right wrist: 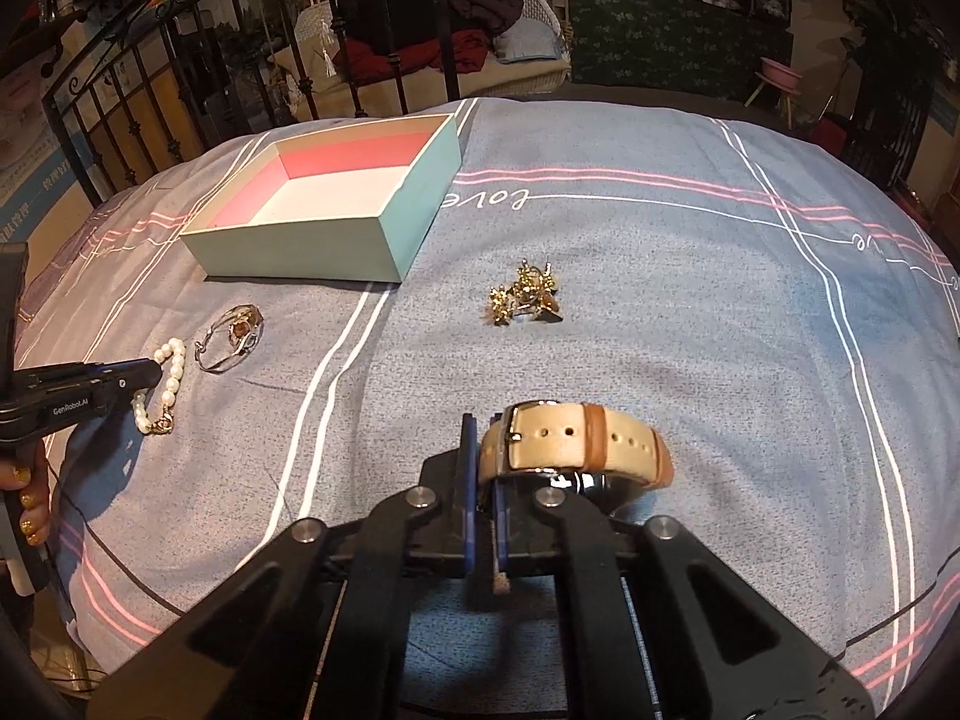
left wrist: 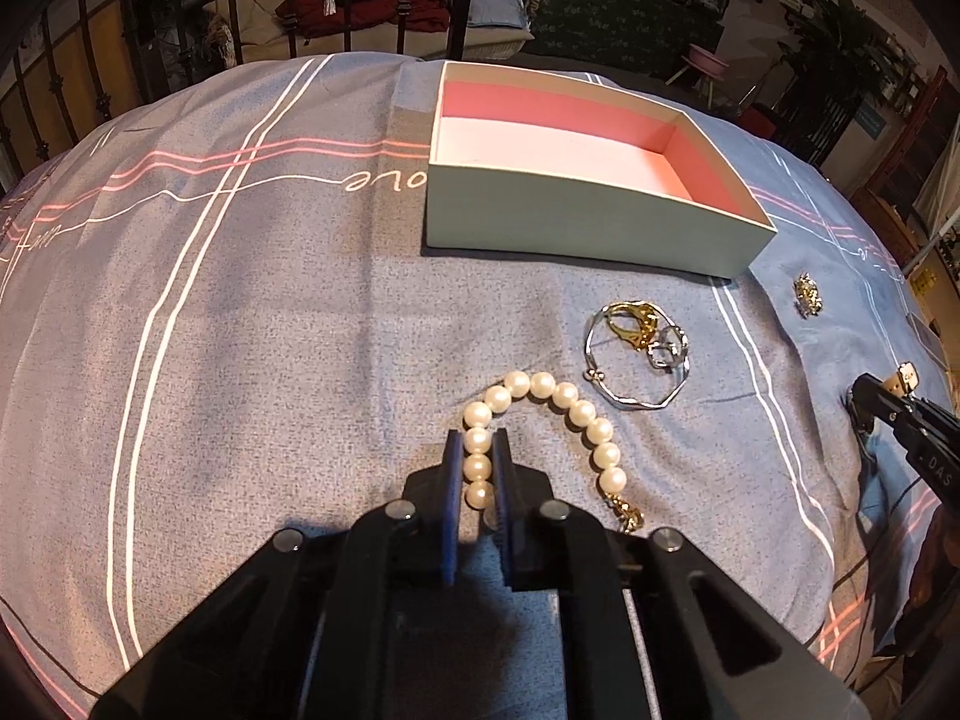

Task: Organize jewelry
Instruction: 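Carry both into the mint box and open both tools to release them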

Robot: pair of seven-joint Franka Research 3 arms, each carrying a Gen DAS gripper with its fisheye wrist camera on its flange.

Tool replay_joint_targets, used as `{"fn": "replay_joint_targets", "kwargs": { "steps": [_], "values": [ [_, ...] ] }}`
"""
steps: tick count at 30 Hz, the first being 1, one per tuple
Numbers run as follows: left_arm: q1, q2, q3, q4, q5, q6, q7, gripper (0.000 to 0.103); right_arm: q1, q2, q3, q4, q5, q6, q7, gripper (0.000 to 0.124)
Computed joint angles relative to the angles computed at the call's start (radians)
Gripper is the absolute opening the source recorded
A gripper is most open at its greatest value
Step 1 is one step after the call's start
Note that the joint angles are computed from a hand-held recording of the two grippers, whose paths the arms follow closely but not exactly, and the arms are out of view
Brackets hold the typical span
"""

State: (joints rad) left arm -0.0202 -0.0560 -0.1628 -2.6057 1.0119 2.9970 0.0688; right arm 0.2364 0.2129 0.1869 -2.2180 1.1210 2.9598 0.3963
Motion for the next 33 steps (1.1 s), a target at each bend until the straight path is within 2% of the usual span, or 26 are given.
{"fn": "replay_joint_targets", "kwargs": {
  "steps": [2,5,8,11,13,15,19,21,22,25,27,30,33],
  "values": [
    [0.014,0.003,0.009,-0.006,0.034,0.053,-0.031,0.009,-0.014,-0.01,0.004,0.006,0.029,-0.049,-0.024,0.005],
    [0.047,-0.004,0.014,-0.008,0.129,0.129,-0.122,0.009,-0.029,-0.028,-0.006,0.024,0.082,-0.179,-0.06,0.005],
    [0.073,-0.048,-0.01,0.014,0.269,0.122,-0.231,0.009,-0.02,-0.042,-0.025,0.05,0.093,-0.289,-0.066,0.005],
    [0.072,-0.083,-0.012,0.035,0.267,0.121,-0.198,0.009,-0.012,-0.039,-0.04,0.097,0.093,-0.383,-0.049,0.005],
    [0.067,-0.086,-0.01,0.057,0.212,0.114,-0.116,0.009,0.004,-0.026,-0.041,0.136,0.074,-0.398,-0.041,0.005],
    [0.07,-0.073,0.001,0.08,0.149,0.139,-0.031,0.009,0.018,0.0,-0.039,0.188,0.045,-0.408,-0.023,0.005],
    [0.068,-0.024,0.018,0.141,-0.017,0.151,0.17,0.009,0.034,0.094,-0.031,0.337,-0.053,-0.453,0.093,0.005],
    [0.033,0.015,0.047,0.158,-0.234,0.179,0.379,0.009,0.044,0.146,-0.023,0.413,-0.111,-0.456,0.146,0.005],
    [0.029,0.03,0.045,0.169,-0.291,0.183,0.428,0.009,0.049,0.171,-0.02,0.448,-0.144,-0.458,0.177,0.005],
    [0.021,0.089,0.046,0.235,-0.319,0.143,0.486,0.009,0.067,0.248,-0.019,0.541,-0.258,-0.471,0.28,0.005],
    [0.023,0.127,0.03,0.257,-0.424,0.138,0.595,0.009,0.083,0.29,-0.02,0.586,-0.336,-0.464,0.342,0.005],
    [-0.004,0.162,0.055,0.296,-0.454,0.116,0.627,0.009,0.081,0.318,-0.008,0.611,-0.398,-0.444,0.397,0.005],
    [0.005,0.19,0.046,0.325,-0.544,0.106,0.697,0.009,0.084,0.37,-0.008,0.678,-0.459,-0.489,0.473,0.005]
  ]
}}
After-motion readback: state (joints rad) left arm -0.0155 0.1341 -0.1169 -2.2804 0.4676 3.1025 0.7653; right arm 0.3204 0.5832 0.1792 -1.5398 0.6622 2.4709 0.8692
